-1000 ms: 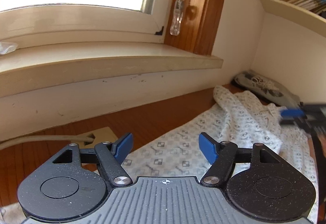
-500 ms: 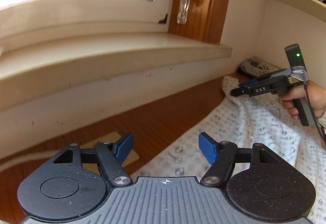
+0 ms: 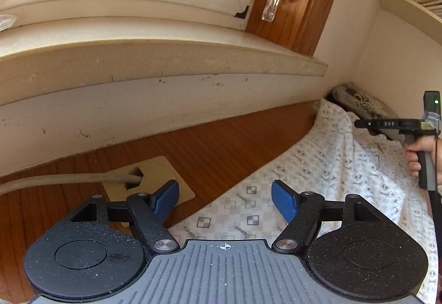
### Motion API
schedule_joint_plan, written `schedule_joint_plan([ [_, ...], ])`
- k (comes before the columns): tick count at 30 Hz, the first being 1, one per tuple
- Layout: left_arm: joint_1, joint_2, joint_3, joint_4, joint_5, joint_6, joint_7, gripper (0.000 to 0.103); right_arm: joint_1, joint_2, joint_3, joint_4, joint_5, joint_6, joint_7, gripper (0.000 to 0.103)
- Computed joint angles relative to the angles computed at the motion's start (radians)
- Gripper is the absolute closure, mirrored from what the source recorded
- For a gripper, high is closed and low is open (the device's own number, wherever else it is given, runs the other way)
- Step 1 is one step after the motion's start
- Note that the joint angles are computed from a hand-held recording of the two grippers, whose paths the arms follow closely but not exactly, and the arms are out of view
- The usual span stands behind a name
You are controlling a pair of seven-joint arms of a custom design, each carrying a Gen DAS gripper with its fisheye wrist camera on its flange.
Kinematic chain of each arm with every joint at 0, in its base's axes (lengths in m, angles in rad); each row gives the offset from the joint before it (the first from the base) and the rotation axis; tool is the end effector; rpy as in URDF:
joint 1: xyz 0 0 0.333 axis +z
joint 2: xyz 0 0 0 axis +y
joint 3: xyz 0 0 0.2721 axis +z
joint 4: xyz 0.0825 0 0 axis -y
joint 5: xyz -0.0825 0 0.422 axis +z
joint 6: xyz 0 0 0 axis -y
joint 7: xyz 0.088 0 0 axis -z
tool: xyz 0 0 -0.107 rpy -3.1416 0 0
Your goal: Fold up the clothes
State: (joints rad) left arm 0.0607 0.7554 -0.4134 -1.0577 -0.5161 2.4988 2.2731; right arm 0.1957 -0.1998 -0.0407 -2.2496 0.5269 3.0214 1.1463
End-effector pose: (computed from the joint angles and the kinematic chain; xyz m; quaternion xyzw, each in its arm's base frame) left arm 0.7915 -0.1614 0.4551 -0.4379 0.7675 -0.4587 0.0938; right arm 0.5718 0.0505 0.4977 -0.6481 0.5954 -0.2659 0.3933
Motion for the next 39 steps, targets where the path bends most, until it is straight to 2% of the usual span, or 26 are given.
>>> schedule_joint_plan([
  [3, 0.007, -0.014, -0.007, -0.027, -0.01, 0.023, 0.014, 0.025, 0.105, 0.021, -0.063, 0.041, 0.201, -0.012, -0.176, 0.061],
  [6, 0.016, -0.031, -0.015, -0.058, -0.024, 0.054, 0.03, 0.024, 0.092, 0.055, -0.021, 0.085, 0.216, -0.054, -0.177, 0.059],
  [9, 0.025, -0.048, -0.025, -0.088, -0.041, 0.082, 0.048, 0.024, 0.041, 0.058, 0.035, 0.088, 0.082, -0.076, -0.052, 0.058],
  [12, 0.03, -0.058, -0.03, -0.105, -0.052, 0.098, 0.062, 0.024, 0.06, 0.033, 0.031, 0.056, 0.132, -0.022, -0.09, 0.058],
  [14, 0.032, -0.065, -0.033, -0.116, -0.057, 0.109, 0.07, 0.024, 0.051, 0.002, 0.055, 0.014, 0.078, 0.049, -0.058, 0.058],
  [15, 0.033, -0.068, -0.034, -0.121, -0.06, 0.114, 0.074, 0.024, 0.047, 0.004, 0.062, 0.015, 0.044, 0.052, -0.045, 0.058],
  [18, 0.038, -0.077, -0.042, -0.137, -0.071, 0.134, 0.093, 0.024, 0.008, 0.032, 0.102, 0.041, -0.094, 0.019, 0.055, 0.058],
  [21, 0.052, -0.091, -0.057, -0.162, -0.092, 0.152, 0.13, 0.025, -0.059, 0.081, 0.155, 0.088, -0.342, -0.037, 0.252, 0.058],
  [23, 0.054, -0.098, -0.059, -0.17, -0.102, 0.157, 0.141, 0.025, -0.062, 0.105, 0.151, 0.111, -0.437, -0.066, 0.324, 0.063],
  [24, 0.053, -0.101, -0.056, -0.172, -0.103, 0.157, 0.139, 0.025, -0.059, 0.102, 0.144, 0.109, -0.427, -0.065, 0.315, 0.092],
  [25, 0.052, -0.103, -0.054, -0.173, -0.104, 0.158, 0.138, 0.025, -0.02, 0.079, 0.106, 0.084, -0.347, -0.029, 0.263, 0.099],
  [26, 0.051, -0.105, -0.052, -0.174, -0.104, 0.158, 0.136, 0.025, 0.019, 0.056, 0.072, 0.063, -0.243, 0.005, 0.187, 0.099],
  [28, 0.047, -0.108, -0.044, -0.172, -0.102, 0.155, 0.124, 0.025, 0.136, -0.011, -0.031, 0.017, 0.029, 0.057, -0.001, 0.099],
  [29, 0.05, -0.108, -0.045, -0.17, -0.106, 0.149, 0.122, 0.025, 0.155, -0.015, -0.051, 0.009, 0.093, 0.057, -0.045, 0.099],
  [33, 0.054, -0.108, -0.041, -0.16, -0.111, 0.124, 0.123, 0.025, 0.129, -0.037, -0.05, -0.035, 0.168, 0.043, -0.03, 0.098],
  [35, 0.066, -0.119, -0.049, -0.171, -0.125, 0.121, 0.152, 0.025, 0.123, -0.036, -0.048, -0.041, 0.19, 0.048, -0.032, 0.09],
  [37, 0.097, -0.15, -0.06, -0.209, -0.164, 0.124, 0.19, 0.025, 0.109, -0.024, -0.038, -0.034, 0.181, 0.044, -0.029, 0.077],
  [39, 0.132, -0.189, -0.067, -0.252, -0.22, 0.125, 0.231, 0.025, 0.087, -0.011, -0.026, -0.023, 0.155, 0.028, -0.017, 0.077],
])
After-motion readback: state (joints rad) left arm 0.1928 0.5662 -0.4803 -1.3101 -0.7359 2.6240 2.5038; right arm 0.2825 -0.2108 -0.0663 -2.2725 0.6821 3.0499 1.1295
